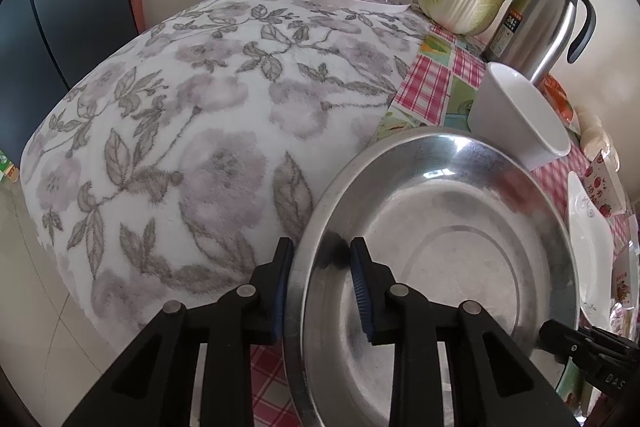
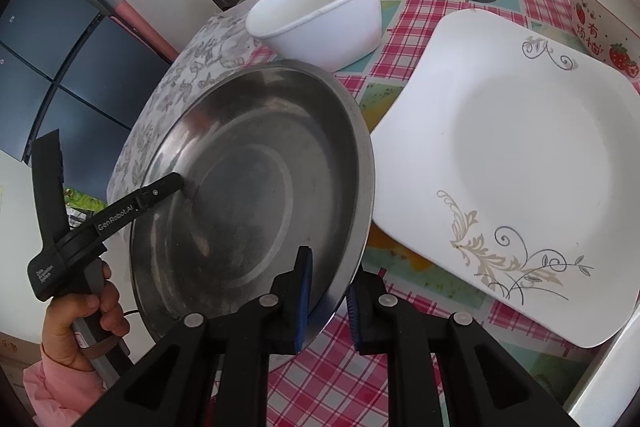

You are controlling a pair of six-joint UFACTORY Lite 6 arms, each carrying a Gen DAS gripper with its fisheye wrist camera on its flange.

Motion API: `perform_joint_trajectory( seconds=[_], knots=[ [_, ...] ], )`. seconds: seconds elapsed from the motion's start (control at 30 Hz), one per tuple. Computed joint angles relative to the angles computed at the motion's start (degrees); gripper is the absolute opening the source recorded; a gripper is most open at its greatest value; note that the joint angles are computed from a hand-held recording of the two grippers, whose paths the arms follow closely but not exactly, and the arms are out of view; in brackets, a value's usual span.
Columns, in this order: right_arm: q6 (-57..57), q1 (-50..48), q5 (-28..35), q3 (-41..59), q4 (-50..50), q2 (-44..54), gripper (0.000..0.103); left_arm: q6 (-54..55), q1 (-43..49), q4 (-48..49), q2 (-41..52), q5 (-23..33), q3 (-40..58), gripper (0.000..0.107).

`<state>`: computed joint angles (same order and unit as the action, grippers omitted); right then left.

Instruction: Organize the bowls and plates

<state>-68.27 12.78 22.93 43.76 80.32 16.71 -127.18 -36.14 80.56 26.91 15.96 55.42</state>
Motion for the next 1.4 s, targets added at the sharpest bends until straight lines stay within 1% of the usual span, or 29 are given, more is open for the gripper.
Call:
perform_joint_trajectory(
  seconds=[0.07,0.17,0.37,0.43,0.57,0.63,0.8,0.9,1.03,1.07,1.17,1.3,1.4],
  knots=[
    [0.7,0.3,-0.4,0.2,-0.7,-0.1,0.017,0.3,-0.1,-0.4,-0.7,0.0,-0.5,0.027],
    [1.6,0.9,-0.8,-0.1,-1.8,-1.5,0.017,3.4,-0.8,-3.9,-1.8,1.4,-1.0,0.026],
    [3.3,0.6,-0.3,-1.5,-4.3,-5.6,0.017,1.8,-1.3,-4.6,-5.7,0.4,-4.0,0.026],
    [3.6,0.1,0.1,-2.0,-4.9,-7.0,0.017,5.0,-2.3,-8.3,-6.9,1.6,-4.0,0.026],
    [3.6,-1.3,1.0,-3.6,-5.9,-11.0,0.017,7.3,-3.9,-11.7,-9.9,3.0,-4.3,0.026],
    [3.9,-2.2,1.8,-4.1,-6.7,-12.8,0.017,10.6,-4.9,-15.2,-11.2,4.6,-3.3,0.026],
    [2.9,-7.7,6.2,-6.4,-7.7,-18.8,0.017,19.2,-8.0,-22.9,-13.5,10.3,1.6,0.026],
    [2.1,-11.9,9.4,-7.3,-7.7,-21.9,0.017,23.8,-10.2,-26.7,-13.2,14.1,7.1,0.026],
    [1.0,-18.1,13.0,-8.8,-8.2,-27.1,0.017,28.7,-12.5,-30.0,-10.3,18.3,16.0,0.026],
    [1.5,-18.8,13.0,-8.5,-8.5,-28.0,0.017,29.7,-13.0,-30.6,-9.3,19.2,18.4,0.026],
    [1.1,-24.8,16.0,-7.9,-9.9,-30.7,0.017,33.5,-14.9,-32.6,-4.5,22.5,28.1,0.026],
    [-1.2,-32.7,20.3,-7.4,-9.5,-31.8,0.017,37.2,-16.3,-35.1,1.4,24.3,38.3,0.026],
    [-3.3,-38.9,23.6,-6.1,-9.1,-31.0,0.017,42.6,-17.2,-38.8,8.5,26.5,50.0,0.026]
  ],
)
